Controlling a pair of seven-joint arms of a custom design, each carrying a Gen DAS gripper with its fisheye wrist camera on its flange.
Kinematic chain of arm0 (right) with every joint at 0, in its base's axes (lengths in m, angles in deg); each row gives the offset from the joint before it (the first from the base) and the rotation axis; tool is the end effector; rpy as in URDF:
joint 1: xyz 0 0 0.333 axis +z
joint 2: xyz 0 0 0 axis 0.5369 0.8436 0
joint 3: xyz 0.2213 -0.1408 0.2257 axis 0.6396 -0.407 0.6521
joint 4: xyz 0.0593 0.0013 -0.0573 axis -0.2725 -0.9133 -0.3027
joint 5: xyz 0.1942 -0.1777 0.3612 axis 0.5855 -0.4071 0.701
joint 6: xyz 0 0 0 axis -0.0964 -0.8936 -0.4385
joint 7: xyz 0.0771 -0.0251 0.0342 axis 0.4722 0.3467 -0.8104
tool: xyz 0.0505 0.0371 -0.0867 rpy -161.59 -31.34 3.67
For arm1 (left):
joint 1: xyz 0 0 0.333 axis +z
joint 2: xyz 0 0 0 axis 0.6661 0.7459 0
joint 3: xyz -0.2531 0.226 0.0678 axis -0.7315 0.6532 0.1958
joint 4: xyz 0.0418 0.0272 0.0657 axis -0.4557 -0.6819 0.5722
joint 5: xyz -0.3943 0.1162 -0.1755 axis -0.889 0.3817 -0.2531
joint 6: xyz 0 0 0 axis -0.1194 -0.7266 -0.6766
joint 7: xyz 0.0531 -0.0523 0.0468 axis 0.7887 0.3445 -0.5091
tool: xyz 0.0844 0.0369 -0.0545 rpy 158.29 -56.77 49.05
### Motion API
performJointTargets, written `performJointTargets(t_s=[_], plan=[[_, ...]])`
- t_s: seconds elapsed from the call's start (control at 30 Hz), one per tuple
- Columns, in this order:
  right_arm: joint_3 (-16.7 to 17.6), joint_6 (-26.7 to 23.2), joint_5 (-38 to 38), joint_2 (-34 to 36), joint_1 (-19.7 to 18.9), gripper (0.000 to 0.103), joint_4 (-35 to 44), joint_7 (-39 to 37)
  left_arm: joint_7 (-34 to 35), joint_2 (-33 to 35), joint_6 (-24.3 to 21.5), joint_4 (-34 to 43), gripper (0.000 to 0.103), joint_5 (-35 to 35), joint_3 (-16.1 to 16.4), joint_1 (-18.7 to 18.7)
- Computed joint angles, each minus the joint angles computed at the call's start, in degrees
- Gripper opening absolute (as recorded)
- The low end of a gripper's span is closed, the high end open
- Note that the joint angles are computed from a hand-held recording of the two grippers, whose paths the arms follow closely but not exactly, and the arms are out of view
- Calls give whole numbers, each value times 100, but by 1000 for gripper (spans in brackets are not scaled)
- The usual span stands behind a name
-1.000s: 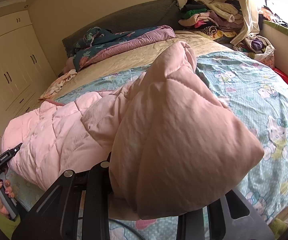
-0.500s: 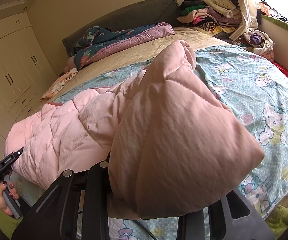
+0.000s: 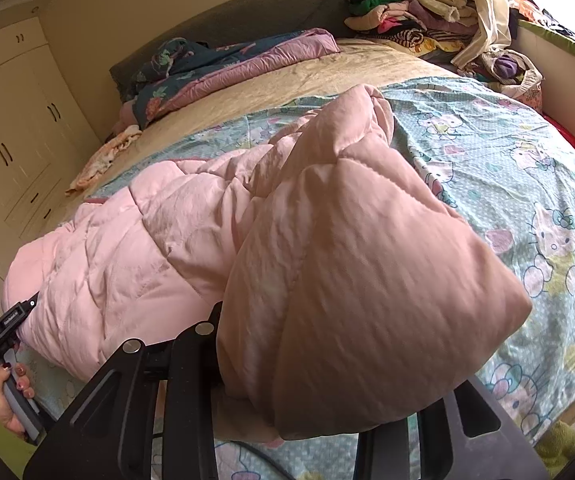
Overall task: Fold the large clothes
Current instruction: 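Lift the bundle end with both grippers and fold it over the rest, then open both grippers and release the folded bundle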
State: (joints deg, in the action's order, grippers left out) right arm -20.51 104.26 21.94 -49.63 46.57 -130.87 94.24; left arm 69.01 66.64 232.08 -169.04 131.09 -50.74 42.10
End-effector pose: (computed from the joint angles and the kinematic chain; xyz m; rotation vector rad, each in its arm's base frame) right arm 0.5970 0.1451 0.4562 -1.7229 1.6542 -0.3329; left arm 0.5088 -0.1889 0.4591 -2.1212 1.3572 -0.9433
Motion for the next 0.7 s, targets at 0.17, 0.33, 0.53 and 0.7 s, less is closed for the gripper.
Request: performJointTargets(t_s=[0.17,0.33,0.53,0.7], plan=[[-2,-18,-395,143,-21,36,97,365,-4,67,-39,60,35,-40,4,-32],[17,-25,-105,139,-52,42,17,360,-54,78,-125,76,36,-5,2,-74],[-18,-327,579,73,-111,57,5,44,-23,75,-129,63,37,-43,49,-113],[-89,-487,1030,-128,-134,71,-164,-154,90,37,-64,-10,39,-209,98,-144]])
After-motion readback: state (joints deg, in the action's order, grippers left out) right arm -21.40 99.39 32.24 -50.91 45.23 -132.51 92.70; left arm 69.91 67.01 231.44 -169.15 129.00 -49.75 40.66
